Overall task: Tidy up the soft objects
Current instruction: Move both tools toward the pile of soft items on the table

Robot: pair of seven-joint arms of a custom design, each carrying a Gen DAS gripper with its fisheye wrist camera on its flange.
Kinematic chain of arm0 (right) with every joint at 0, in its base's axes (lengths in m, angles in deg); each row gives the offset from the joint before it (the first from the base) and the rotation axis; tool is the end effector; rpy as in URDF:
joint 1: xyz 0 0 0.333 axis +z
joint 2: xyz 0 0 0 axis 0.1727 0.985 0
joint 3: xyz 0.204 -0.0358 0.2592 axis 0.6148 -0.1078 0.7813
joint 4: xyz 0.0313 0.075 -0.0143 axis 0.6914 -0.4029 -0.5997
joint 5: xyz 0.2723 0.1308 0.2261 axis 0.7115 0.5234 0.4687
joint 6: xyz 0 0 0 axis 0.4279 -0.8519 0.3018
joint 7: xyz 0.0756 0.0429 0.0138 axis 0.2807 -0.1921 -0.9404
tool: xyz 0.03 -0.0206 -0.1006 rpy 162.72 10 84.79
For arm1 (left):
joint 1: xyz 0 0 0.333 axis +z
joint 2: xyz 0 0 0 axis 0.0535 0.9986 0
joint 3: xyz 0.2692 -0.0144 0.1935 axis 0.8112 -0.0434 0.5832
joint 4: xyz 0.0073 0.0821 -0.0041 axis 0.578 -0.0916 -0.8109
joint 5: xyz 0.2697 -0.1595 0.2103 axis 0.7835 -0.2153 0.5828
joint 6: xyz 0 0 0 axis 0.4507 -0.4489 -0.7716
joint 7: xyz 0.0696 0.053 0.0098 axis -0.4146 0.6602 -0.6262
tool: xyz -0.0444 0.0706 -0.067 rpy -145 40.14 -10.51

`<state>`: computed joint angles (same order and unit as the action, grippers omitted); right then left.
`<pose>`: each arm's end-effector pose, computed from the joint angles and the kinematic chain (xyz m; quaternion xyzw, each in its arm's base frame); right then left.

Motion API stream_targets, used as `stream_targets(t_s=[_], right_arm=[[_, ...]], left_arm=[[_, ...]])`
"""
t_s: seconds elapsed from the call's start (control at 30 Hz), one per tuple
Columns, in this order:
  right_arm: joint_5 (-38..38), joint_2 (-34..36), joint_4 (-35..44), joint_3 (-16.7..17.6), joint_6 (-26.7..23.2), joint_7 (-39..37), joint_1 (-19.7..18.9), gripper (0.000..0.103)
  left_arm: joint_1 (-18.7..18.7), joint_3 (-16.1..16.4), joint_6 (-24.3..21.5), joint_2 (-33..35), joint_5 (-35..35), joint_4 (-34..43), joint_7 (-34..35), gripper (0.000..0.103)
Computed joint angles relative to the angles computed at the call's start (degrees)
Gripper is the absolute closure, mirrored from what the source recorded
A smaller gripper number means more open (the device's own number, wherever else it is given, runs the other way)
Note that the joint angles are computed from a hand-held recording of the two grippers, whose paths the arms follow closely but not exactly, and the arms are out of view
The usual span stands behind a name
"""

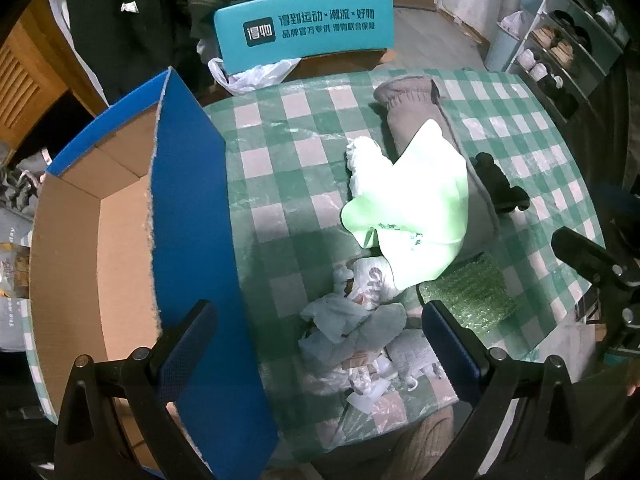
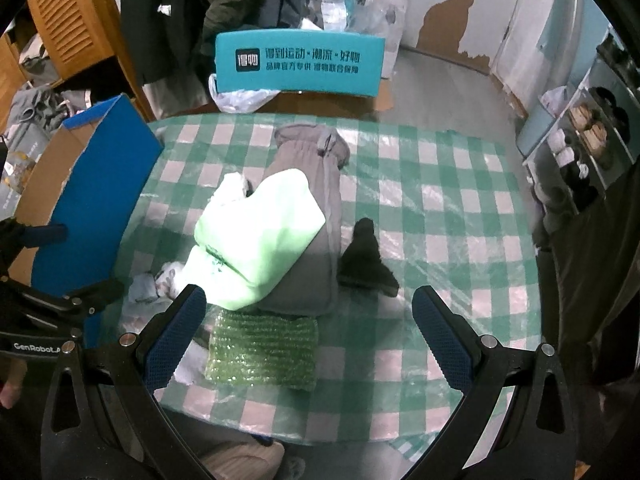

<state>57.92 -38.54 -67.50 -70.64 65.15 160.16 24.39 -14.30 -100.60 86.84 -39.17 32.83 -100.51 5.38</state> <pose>0.5565 0.1765 0.5636 -0.7369 0.6367 -0.1433 0.1761 0.5724 -0.3180 0.5356 -0.6084 0.7803 -0.1078 0.0966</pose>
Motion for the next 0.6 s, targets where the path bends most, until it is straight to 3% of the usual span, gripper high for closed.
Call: stream_targets(t_s=[0.3,0.6], right_arm=[[-0.6,1.4,0.1,0.0,-2.1,0.2,0.5,0.002],[-1.0,3.2,0.3,-0.2,-4.9,0.1,1.0,0.002]], left_arm=[[-0.9,-0.2,-0.6,1.7,0.6,0.4,0.8,0.0],[-3.8,0.6,-1.7,4.0,7.9,1.7,-0.8,0.0]])
